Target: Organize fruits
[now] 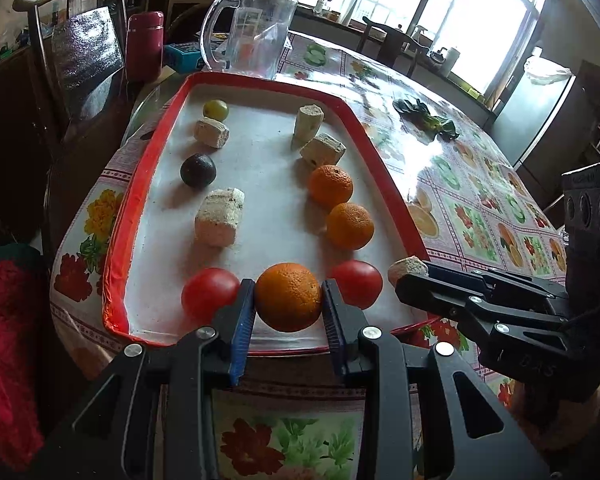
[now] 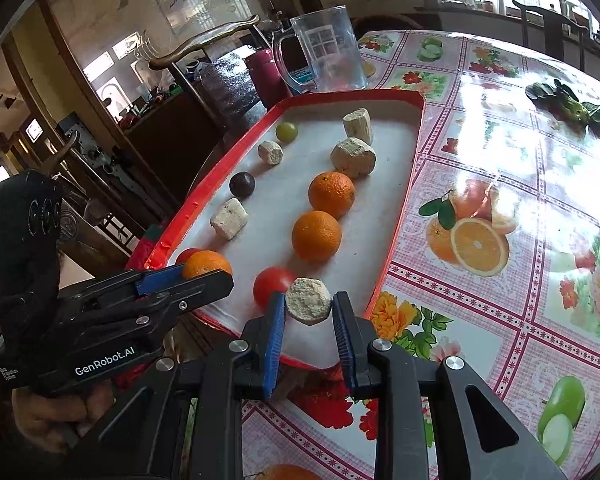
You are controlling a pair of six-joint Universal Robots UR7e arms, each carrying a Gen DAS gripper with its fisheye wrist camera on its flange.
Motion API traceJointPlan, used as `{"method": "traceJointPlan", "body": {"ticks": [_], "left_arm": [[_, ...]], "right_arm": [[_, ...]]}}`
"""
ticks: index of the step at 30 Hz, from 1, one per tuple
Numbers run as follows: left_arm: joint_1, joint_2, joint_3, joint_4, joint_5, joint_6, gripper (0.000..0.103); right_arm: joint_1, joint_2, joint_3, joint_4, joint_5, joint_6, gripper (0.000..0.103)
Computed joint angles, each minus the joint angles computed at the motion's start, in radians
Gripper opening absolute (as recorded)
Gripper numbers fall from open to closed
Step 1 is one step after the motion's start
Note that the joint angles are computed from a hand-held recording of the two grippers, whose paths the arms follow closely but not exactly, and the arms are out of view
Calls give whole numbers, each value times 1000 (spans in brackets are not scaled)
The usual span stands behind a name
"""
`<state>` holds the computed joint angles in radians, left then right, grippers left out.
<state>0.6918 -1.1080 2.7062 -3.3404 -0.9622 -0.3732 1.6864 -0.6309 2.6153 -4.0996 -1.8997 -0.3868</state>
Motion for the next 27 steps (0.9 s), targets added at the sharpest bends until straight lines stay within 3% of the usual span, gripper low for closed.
{"method": "traceJointPlan", "body": {"ticks": [6, 10, 20, 22, 25, 27], "left_arm": [[-12, -16, 0, 39, 13, -18, 32], [-30, -20, 4, 51, 24, -30, 43], [-86, -93, 42, 128, 74, -88, 44], [-113, -111, 50, 168, 93, -112, 44], [-171, -144, 68, 248, 136, -184, 62], [-219, -172, 87, 294, 158, -231, 64]], "right_arm": [[-15, -6, 14, -5, 27, -4, 27], [-19, -5, 23, -20, 36, -4, 28], [-11, -49, 70, -63, 41, -7, 36], [-8, -74, 78, -48, 41, -23, 39], [5, -118, 88, -21, 32, -49, 55], [5, -164, 97, 21, 43, -66, 66]]}}
